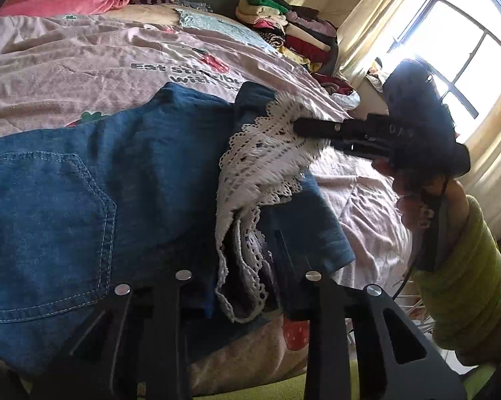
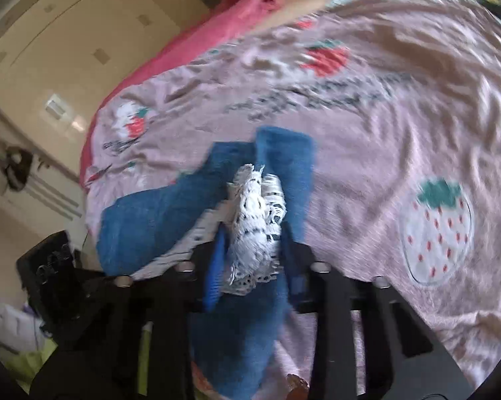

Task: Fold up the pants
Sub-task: 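Fold the held hems over the waistband with both tools, then lay the folded legs down and open both tools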

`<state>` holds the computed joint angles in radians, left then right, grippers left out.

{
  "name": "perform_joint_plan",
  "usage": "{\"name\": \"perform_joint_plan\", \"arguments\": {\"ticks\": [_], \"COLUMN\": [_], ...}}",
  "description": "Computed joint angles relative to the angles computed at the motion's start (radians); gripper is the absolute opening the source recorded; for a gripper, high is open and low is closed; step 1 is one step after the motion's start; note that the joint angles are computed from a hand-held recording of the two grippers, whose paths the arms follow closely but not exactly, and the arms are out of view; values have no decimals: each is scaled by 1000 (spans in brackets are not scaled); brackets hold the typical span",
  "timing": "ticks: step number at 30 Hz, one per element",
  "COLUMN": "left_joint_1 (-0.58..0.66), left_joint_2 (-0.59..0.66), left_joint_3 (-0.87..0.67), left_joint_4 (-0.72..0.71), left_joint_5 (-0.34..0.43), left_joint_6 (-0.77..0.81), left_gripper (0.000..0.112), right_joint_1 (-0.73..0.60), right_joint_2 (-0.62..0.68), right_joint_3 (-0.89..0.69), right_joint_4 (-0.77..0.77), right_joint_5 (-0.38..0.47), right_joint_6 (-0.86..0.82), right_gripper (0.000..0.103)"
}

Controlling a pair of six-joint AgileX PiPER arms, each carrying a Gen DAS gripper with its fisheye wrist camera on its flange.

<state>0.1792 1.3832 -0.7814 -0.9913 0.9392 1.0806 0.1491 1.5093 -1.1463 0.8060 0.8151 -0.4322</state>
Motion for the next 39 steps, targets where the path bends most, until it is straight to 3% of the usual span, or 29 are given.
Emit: {"name": "perform_joint_plan", "arguments": {"ticks": [4,10,11,13,14,18,22,24,29,31,34,39], "left_joint_1": [31,64,69,77,80,94,96,108,182,186,168,138], "left_joint_2": [-12,22,27,32,34,55,62,67,92,105,117,76], "left_joint_3": [4,14,13,15,16,22,22,23,-16,-25,-12,-10], "left_joint_4": [-8,-12,-14,-15,-15,-26,-39,-52,-69,-31,28,59], "left_joint_5": [52,73,77,84,86,102,108,117,239,236,153,120], "left_joint_6": [8,1,3,7,7,19,31,47,57,36,-11,-45], "left_gripper": [27,27,28,31,33,36,33,24,21,21,23,27], "right_joint_1": [66,200,216,231,236,229,239,258,407,479,531,436], "right_joint_2": [64,321,359,388,390,280,81,-22,-217,-241,-206,-165], "right_joint_3": [-157,-512,-564,-614,-623,-505,-245,-104,162,220,250,279], "right_joint_4": [-59,-218,-228,-243,-256,-256,-345,-419,-731,-843,-942,-760], "right_joint_5": [16,70,78,83,76,5,-83,-136,-191,-199,-180,-219], "right_joint_6": [72,233,239,250,263,233,188,193,378,456,549,460], "right_gripper": [18,22,24,44,48,66,67,67,67,67,67,67]}}
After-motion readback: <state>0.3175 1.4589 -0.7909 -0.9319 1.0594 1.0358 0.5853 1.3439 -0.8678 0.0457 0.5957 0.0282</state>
